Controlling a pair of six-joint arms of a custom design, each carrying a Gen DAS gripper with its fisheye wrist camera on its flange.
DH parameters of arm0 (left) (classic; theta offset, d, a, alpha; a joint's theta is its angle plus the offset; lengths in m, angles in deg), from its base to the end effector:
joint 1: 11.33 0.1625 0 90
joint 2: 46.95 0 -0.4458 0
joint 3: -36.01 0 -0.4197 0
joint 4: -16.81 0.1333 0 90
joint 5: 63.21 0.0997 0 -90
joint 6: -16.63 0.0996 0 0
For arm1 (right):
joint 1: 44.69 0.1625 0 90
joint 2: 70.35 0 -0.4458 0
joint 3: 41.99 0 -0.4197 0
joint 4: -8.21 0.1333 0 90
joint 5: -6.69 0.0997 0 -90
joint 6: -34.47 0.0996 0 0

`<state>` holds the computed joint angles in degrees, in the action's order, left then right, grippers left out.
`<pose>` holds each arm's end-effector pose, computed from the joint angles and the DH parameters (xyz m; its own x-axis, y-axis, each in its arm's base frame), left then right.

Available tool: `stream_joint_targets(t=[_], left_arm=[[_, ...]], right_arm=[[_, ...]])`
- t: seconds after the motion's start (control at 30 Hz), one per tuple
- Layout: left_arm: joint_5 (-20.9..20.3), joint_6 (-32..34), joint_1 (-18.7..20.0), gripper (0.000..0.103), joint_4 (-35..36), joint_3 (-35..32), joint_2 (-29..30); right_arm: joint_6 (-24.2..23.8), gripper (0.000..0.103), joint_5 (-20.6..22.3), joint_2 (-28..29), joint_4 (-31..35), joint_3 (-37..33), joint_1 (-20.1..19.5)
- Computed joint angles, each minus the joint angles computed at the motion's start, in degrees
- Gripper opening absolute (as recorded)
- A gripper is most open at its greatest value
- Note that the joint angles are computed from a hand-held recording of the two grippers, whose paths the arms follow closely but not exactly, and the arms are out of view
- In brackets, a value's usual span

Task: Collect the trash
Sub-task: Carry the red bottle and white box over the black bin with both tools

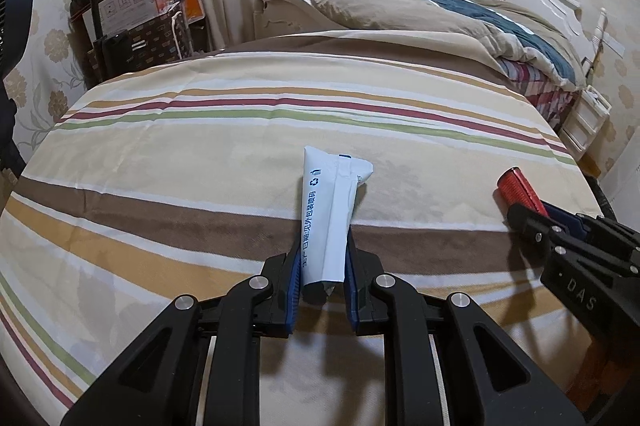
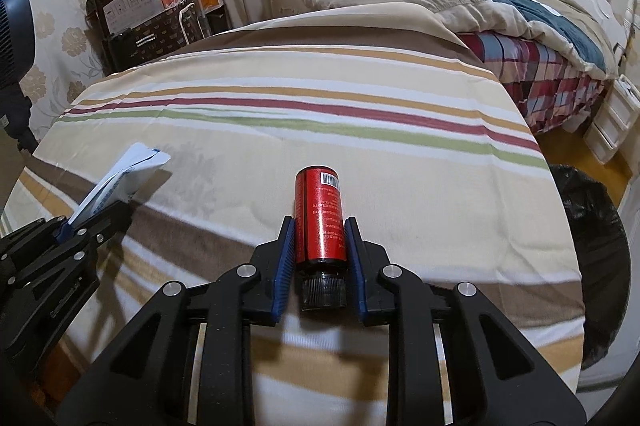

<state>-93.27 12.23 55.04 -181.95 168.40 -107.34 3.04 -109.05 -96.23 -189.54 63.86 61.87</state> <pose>0.0168 -0.5091 0.1706 -0.6892 -0.3293 -0.6454 0.2690 0.7108 -0.6499 0.2585 -0.5535 -0.0891 -0.6545 -0.4957 0.5709 -0.6955 0.6909 -0.1973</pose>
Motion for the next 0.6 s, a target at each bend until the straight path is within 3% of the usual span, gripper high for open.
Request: stream_joint_targets(t=[0.6], left_arm=[[0.4, -1.6, -6.0, 0.018, -4.0, 3.9, 3.5]], right_arm=[[-0.6, 0.024, 0.8, -5.2, -9.0, 9.8, -2.4]])
